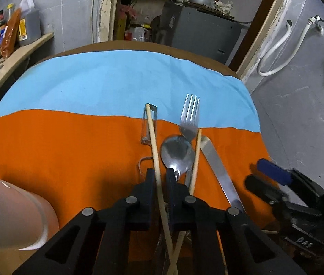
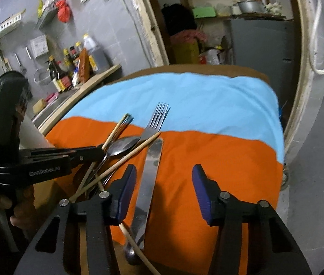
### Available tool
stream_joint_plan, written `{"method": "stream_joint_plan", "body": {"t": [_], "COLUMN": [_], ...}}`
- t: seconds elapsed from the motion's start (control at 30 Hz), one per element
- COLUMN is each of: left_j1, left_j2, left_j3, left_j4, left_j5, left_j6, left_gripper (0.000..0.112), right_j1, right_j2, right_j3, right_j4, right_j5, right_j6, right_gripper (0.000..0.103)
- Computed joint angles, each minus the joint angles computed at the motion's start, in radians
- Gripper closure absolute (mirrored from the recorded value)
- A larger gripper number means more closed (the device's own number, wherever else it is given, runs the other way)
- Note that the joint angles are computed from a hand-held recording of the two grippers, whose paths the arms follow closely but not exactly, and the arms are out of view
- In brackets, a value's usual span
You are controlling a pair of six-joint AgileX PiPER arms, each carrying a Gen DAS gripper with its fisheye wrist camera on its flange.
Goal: Organize utensils
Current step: 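Move the left tool back over the utensils and open it, then grasp another wooden chopstick with the left gripper and lift it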
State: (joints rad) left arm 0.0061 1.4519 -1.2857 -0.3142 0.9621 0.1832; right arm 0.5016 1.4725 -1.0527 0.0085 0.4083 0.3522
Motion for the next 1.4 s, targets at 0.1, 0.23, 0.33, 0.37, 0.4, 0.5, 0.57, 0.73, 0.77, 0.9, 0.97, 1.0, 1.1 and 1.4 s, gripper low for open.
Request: {"method": "stream_joint_plan", "body": {"t": [0.1,0.23,0.33,0.37,0.4,0.5,0.57,0.73,0.77,0.9,0.97,1.0,1.1,1.4], "left_j1": [-0.001,0.021,0.024,0.027,0.029,0.047,0.061,0.093,0.094,0.098,0.100,0.104,0.106,0.098], "left_j2": [0.025,0.068,0.080,0.082,0.081,0.054,0.033,-0.013,-0.015,0.021,0.060,0.080,0.121,0.073], "left_j3": [-0.021,-0.053,-0.066,-0.068,-0.068,-0.048,-0.035,-0.002,0.001,-0.024,-0.060,-0.079,-0.124,-0.096], "left_j4": [0.012,-0.005,-0.015,-0.021,-0.026,-0.065,-0.083,-0.113,-0.112,-0.105,-0.110,-0.117,-0.122,-0.125], "left_j5": [0.015,0.048,0.063,0.067,0.070,0.072,0.084,0.130,0.133,0.147,0.174,0.192,0.224,0.189], "left_j6": [-0.025,-0.026,-0.026,-0.030,-0.032,-0.014,-0.007,0.005,0.004,0.002,0.010,0.014,0.009,0.023], "left_gripper": [0.103,0.104,0.107,0.107,0.107,0.107,0.107,0.107,0.107,0.107,0.107,0.107,0.107,0.107], "right_j1": [0.002,0.019,0.039,0.047,0.058,0.062,0.048,0.006,0.000,-0.059,-0.082,-0.094,-0.113,-0.080], "right_j2": [0.036,0.093,0.123,0.132,0.142,0.158,0.149,0.120,0.122,0.155,0.181,0.201,0.244,0.253], "right_j3": [-0.028,-0.079,-0.116,-0.132,-0.150,-0.181,-0.178,-0.156,-0.156,-0.183,-0.212,-0.237,-0.288,-0.331], "right_j4": [0.057,0.054,-0.004,-0.030,-0.072,-0.126,-0.106,0.021,0.041,0.207,0.266,0.297,0.347,0.306], "right_j5": [0.026,0.079,0.110,0.127,0.147,0.184,0.193,0.214,0.216,0.235,0.257,0.275,0.318,0.355], "right_j6": [-0.062,-0.076,-0.033,-0.013,0.022,0.076,0.067,-0.019,-0.039,-0.177,-0.234,-0.265,-0.305,-0.256], "right_gripper": [0.058,0.058,0.058,0.059,0.065,0.078,0.086,0.093,0.093,0.092,0.092,0.092,0.092,0.101]}}
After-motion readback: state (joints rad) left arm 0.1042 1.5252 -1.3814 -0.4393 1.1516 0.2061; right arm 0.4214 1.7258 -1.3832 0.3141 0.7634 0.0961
